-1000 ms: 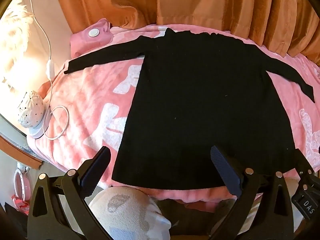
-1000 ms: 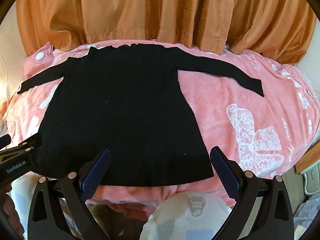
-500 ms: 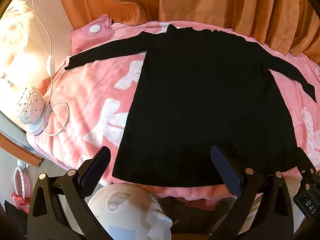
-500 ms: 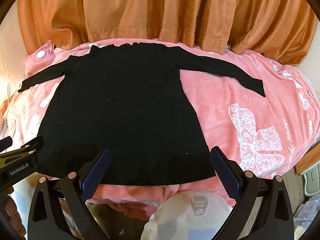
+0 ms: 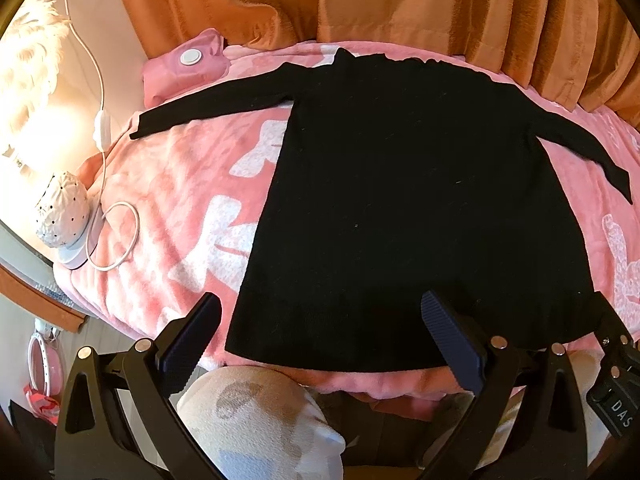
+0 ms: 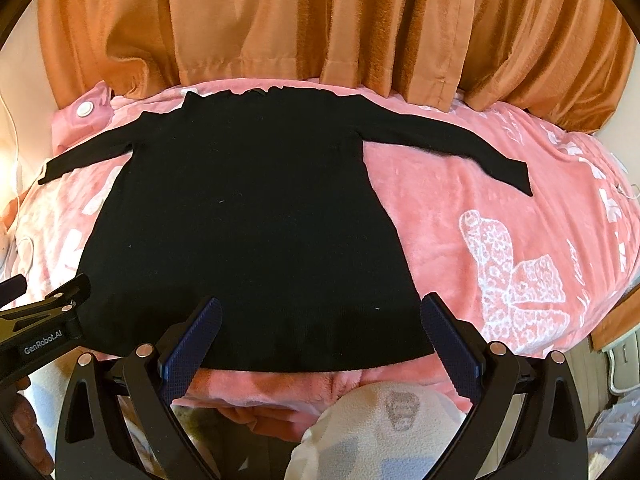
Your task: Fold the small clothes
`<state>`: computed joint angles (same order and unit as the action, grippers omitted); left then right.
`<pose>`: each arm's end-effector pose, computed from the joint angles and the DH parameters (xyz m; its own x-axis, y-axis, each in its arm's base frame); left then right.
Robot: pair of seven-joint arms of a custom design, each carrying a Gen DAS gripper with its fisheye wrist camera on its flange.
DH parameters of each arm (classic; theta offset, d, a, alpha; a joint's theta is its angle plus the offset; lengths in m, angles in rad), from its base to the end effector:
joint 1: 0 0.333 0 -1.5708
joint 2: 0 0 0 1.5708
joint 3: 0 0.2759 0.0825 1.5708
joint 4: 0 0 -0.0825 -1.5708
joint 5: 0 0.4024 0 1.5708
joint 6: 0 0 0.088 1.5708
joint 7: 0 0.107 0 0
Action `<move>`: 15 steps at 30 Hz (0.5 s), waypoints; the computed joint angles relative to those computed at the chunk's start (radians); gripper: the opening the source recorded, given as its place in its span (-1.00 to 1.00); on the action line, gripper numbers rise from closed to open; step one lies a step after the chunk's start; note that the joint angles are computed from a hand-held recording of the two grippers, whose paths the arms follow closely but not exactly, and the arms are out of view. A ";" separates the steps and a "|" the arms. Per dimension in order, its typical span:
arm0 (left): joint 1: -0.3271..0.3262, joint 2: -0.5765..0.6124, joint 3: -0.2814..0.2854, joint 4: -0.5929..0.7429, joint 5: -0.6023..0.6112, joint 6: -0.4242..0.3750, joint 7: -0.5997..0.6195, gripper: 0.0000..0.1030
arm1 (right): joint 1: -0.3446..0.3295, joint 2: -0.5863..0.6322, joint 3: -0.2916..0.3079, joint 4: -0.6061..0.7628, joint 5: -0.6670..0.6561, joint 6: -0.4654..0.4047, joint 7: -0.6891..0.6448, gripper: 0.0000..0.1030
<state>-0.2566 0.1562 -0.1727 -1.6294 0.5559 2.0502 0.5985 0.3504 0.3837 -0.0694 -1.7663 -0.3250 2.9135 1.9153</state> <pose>0.6049 -0.2385 0.5159 0.3743 -0.9207 -0.1106 -0.8106 -0.2669 -0.5212 0.6632 0.2170 0.3876 0.2137 -0.9752 0.0582 -0.6858 -0.1922 -0.7020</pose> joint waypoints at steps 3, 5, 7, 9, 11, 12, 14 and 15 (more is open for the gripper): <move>-0.002 0.002 0.000 0.002 0.001 -0.004 -0.001 0.90 | -0.001 0.000 0.001 -0.001 0.002 0.000 -0.004 0.90; -0.001 0.000 0.000 -0.001 0.000 -0.001 -0.002 0.90 | -0.001 0.000 0.000 -0.001 0.002 0.002 -0.003 0.90; -0.002 -0.001 -0.001 -0.002 -0.001 0.000 -0.001 0.90 | 0.000 -0.001 -0.001 -0.002 0.001 0.002 -0.003 0.90; -0.003 0.003 -0.001 0.004 0.001 -0.002 -0.001 0.90 | 0.003 0.000 -0.004 -0.001 -0.002 0.005 0.001 0.90; -0.004 0.004 -0.001 0.006 0.001 -0.002 -0.001 0.90 | 0.004 0.001 -0.004 0.003 -0.003 0.005 0.002 0.90; -0.004 0.007 0.000 0.010 0.002 -0.002 0.000 0.90 | 0.004 0.002 -0.002 0.006 -0.001 0.004 0.000 0.90; -0.006 0.012 0.000 0.018 0.003 -0.005 0.000 0.90 | 0.003 0.002 -0.001 0.011 0.001 0.003 -0.002 0.90; -0.007 0.019 0.000 0.028 0.002 -0.009 0.001 0.90 | 0.005 0.002 -0.003 0.011 -0.001 0.005 0.000 0.90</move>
